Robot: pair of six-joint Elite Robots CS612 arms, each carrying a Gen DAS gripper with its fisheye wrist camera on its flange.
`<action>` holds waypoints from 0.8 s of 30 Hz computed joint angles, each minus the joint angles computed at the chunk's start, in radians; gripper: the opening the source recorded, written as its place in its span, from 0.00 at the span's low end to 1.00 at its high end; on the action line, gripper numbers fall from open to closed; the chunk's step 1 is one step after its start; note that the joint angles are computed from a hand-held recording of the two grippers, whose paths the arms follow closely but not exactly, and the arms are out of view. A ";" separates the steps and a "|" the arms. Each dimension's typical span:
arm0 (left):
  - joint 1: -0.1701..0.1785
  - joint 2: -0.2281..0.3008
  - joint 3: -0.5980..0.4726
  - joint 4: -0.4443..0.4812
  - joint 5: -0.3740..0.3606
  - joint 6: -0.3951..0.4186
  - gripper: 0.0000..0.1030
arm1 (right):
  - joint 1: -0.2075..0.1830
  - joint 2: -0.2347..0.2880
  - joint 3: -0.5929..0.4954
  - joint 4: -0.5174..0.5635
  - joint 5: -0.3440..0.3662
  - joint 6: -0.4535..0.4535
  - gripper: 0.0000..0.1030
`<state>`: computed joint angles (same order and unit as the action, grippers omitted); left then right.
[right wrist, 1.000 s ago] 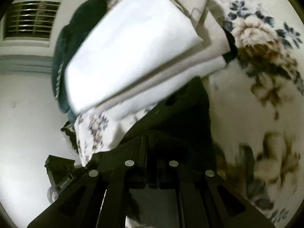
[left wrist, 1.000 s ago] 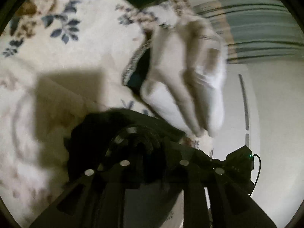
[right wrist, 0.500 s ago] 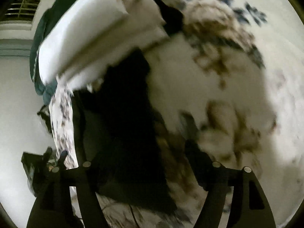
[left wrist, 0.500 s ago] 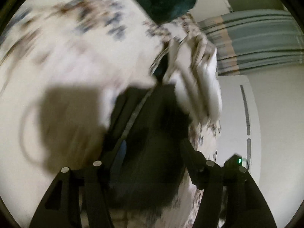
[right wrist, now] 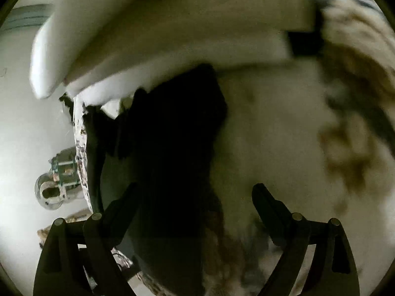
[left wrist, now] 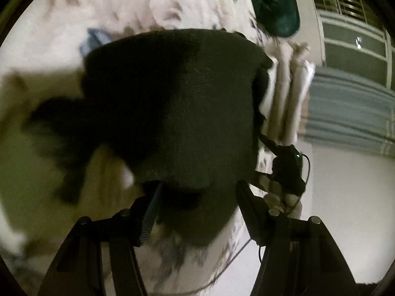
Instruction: Fold small clothes
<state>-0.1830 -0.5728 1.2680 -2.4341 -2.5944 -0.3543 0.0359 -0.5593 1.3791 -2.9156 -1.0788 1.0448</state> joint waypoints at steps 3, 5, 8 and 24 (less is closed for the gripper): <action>-0.014 0.033 -0.002 -0.185 0.020 -0.188 0.59 | -0.010 0.044 -0.063 0.009 0.028 -0.037 0.91; -0.019 0.034 0.006 -0.263 0.051 -0.269 0.59 | -0.013 0.073 -0.094 -0.038 0.047 -0.029 0.90; -0.026 0.021 0.036 -0.361 0.106 -0.360 0.59 | -0.011 0.098 -0.105 -0.114 0.041 0.028 0.80; -0.069 0.059 -0.020 -0.447 0.219 -0.450 0.86 | -0.042 0.112 -0.053 -0.220 0.134 0.091 0.69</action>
<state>-0.2517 -0.5138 1.2480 -2.8810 -2.3749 -0.8044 -0.0059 -0.4471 1.3264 -3.1352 -0.9449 1.1358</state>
